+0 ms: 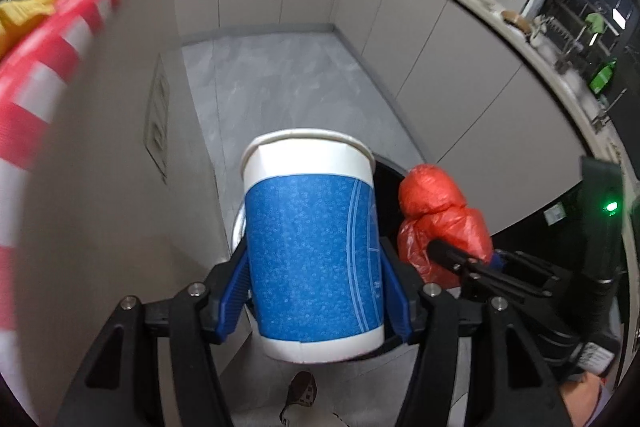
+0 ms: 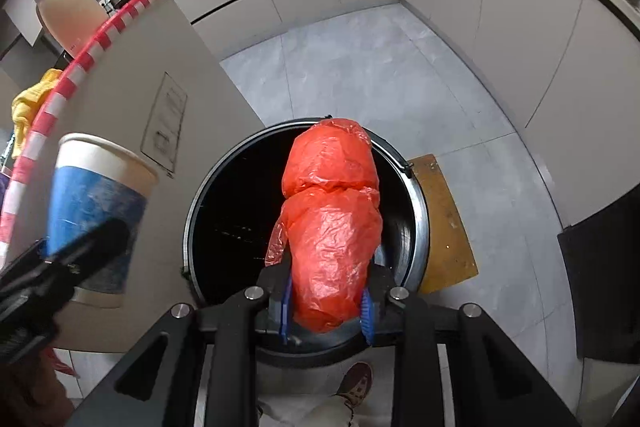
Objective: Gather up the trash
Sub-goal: 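Carry both items over the black bin and open both tools, then return both tools from the bin to the table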
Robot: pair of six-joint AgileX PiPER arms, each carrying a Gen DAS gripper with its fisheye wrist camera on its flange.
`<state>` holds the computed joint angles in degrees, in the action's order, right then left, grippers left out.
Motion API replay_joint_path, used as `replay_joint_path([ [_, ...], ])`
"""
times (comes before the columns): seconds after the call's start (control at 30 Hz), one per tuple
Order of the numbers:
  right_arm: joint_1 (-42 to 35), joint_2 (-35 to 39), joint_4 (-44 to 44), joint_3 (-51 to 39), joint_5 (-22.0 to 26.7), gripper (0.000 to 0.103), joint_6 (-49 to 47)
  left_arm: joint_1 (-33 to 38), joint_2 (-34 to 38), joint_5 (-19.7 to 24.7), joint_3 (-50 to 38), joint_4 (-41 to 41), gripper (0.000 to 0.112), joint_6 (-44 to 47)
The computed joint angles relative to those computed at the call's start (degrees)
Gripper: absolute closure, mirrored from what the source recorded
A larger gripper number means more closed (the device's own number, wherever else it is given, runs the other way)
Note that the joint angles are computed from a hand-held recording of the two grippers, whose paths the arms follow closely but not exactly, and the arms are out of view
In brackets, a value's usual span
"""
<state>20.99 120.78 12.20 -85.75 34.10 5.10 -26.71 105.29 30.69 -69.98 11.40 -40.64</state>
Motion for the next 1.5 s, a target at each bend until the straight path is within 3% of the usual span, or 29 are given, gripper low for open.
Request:
replay_joint_path([
  [0.03, -0.24, 1.04, 0.42, -1.11, 0.48, 0.070, -0.77, -0.27, 1.12, 0.32, -0.67, 0.57, 0.048, -0.62],
  [0.17, -1.34, 2.81, 0.82, -2.93, 0.03, 0.036, -2.64, -0.44, 5.52, 2.53, -3.89, -0.51, 0.044, -0.68],
  [0.27, -1.93, 1.63, 0.59, -2.04, -2.27, 0.036, -1.63, -1.45, 6.44, 4.57, -5.91, 3.18, 0.043, -4.67],
  [0.33, -2.47, -0.02, -0.07, -0.44, -3.87, 0.036, -0.71, -1.77, 5.40, 5.21, -5.98, 4.46, 0.036, -6.32],
  [0.47, -3.41, -3.98, -1.11, 2.01, -4.55, 0.036, 1.47, -2.71, 1.80, 5.92, -4.62, 7.20, 0.034, -8.50],
  [0.73, -0.35, -9.04, -9.53, 2.55, -1.36, 0.036, 12.93, -4.41, -6.83, 9.12, -2.25, 7.78, 0.034, -7.32],
  [0.97, 4.43, -17.05, -21.89, 5.20, 3.02, 0.036, 30.04, -3.82, -17.32, 11.50, 0.30, 2.58, 0.034, 1.07],
  [1.23, 16.50, -22.85, -32.98, 2.12, 9.97, 0.036, 47.08, 3.45, -27.32, 14.16, 2.54, -4.40, 0.031, 14.10],
  [1.5, 29.89, -14.92, -38.36, -14.54, 17.93, 0.036, 54.76, 22.00, -39.18, 17.89, 9.27, -12.99, 0.031, 30.97],
])
